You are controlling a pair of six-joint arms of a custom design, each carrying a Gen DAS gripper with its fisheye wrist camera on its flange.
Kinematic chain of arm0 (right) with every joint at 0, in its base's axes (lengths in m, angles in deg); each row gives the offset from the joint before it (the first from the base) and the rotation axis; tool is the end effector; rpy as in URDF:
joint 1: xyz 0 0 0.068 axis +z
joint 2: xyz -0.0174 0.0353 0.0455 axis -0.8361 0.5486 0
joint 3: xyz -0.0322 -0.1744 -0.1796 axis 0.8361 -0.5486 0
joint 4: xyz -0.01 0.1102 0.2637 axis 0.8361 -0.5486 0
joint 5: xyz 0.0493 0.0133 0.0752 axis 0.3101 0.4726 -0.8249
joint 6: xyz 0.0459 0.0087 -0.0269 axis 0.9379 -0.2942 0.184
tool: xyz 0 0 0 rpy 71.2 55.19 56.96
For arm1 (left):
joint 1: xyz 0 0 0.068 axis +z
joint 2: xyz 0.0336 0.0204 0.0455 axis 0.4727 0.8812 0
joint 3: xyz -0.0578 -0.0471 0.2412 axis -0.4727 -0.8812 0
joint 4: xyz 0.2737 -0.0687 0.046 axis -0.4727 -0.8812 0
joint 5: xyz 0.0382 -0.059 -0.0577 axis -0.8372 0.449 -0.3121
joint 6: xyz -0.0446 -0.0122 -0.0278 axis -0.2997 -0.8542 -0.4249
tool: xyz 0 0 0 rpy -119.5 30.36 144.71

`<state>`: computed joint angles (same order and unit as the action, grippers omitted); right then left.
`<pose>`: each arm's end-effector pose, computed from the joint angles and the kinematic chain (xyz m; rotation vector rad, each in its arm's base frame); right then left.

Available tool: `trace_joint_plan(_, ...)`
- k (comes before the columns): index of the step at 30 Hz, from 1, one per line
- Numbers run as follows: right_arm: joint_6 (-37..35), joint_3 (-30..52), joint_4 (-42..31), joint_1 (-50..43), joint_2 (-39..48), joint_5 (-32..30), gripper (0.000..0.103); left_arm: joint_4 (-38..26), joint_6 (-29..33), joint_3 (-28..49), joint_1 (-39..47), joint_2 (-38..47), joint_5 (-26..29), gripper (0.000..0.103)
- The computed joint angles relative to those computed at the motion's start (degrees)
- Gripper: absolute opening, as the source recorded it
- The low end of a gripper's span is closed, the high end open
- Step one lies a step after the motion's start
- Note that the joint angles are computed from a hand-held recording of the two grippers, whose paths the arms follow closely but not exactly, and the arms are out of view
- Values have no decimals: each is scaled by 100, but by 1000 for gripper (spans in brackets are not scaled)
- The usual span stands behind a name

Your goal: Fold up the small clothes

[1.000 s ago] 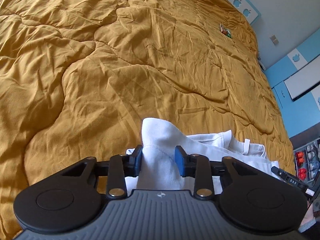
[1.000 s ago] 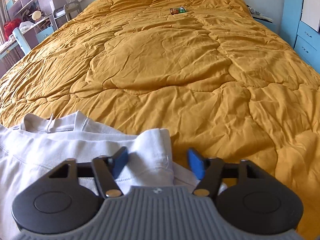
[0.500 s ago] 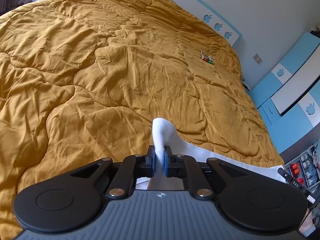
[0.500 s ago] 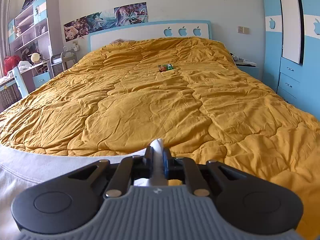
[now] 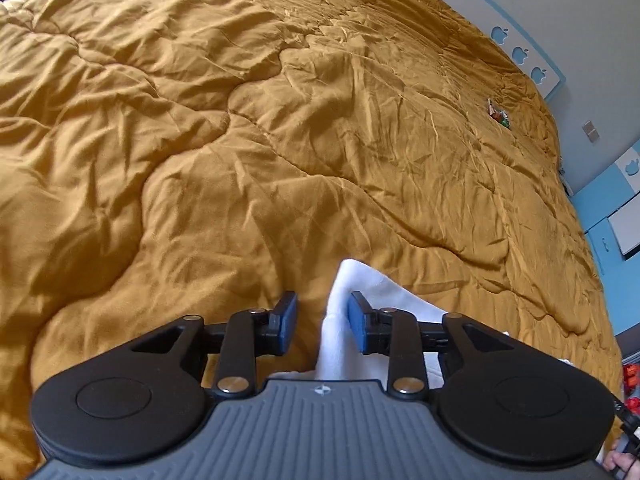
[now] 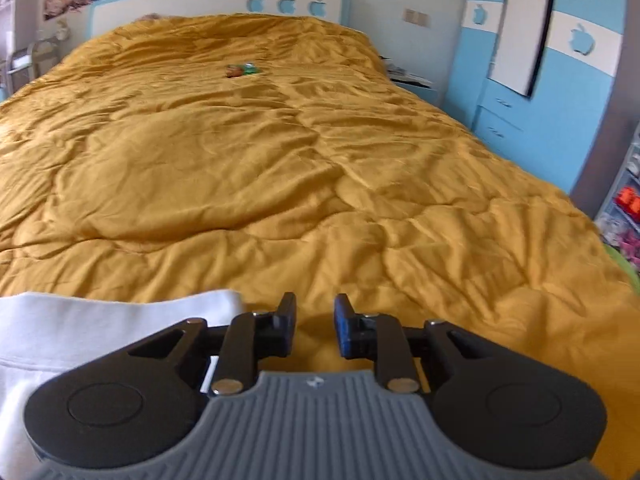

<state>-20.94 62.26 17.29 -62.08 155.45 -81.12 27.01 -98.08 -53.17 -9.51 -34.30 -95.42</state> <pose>0.4328 -0.0342 0.1714 -0.3911 2.2475 -0.0335 0.1542 -0.0955 0.1582 -1.1131 2.1723 -0.1599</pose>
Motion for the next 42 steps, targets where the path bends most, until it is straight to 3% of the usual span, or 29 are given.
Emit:
trace_joint_plan(1,49,-81,83,-51,-97,62,22,-441,-204,274,-200,259,-310,46)
trace_joint_plan(5,-6,-404,21,-455,-752,-639,30,-2345,-1282,1326,-1106,1140,-1262,55)
trace_joint_plan(8,-137,-720,-342,-782,-1539,-1396,30,-3326,-2244,1850,-1875,1263,-1403,56)
trace_joint_plan(10,-198,-1038,-781,-1060,-2278,-2168,25,-3769,-2815,2206,-2496,1424,-1483,55)
trace_joint_plan(12,-447,-1336,-1368,-1253,-2978,-2821,3,-4009,-3361,2570,-3116,1759,-1633,37)
trace_joint_plan(14,-760,-1690,-1998,-1384,-3678,-3391,0,-4116,-3919,2924,-3756,2234,-1874,17)
trace_joint_plan(18,-1173,-2514,-3331,-1361,-4970,-4043,0,-3958,-4230,3694,-4567,3437,-2190,6)
trace_joint_plan(21,-1310,-3489,-3588,-1228,-5890,-4199,0,-3596,-4392,3937,-4835,4157,-2275,0)
trace_joint_plan(24,-1159,-4367,-3339,-1041,-6740,-3933,0,-2447,-4038,3514,-4851,4250,-2102,0)
trace_joint_plan(27,-1491,-4935,-3126,-980,-7251,-3497,0,-2514,-4218,3550,-4977,4752,-1957,0)
trace_joint_plan(29,-1642,-5187,-2710,-1332,-7211,-3573,0,-2638,-4612,3490,-5135,4859,-1932,1)
trace_joint_plan(35,-1859,-5243,-1401,-2437,-6296,-3584,0,-3030,-5753,3180,-5473,4636,-1864,3)
trace_joint_plan(42,-1500,-4957,130,-3026,-5072,-2647,0,-3328,-6041,3289,-5639,4799,-1862,3)
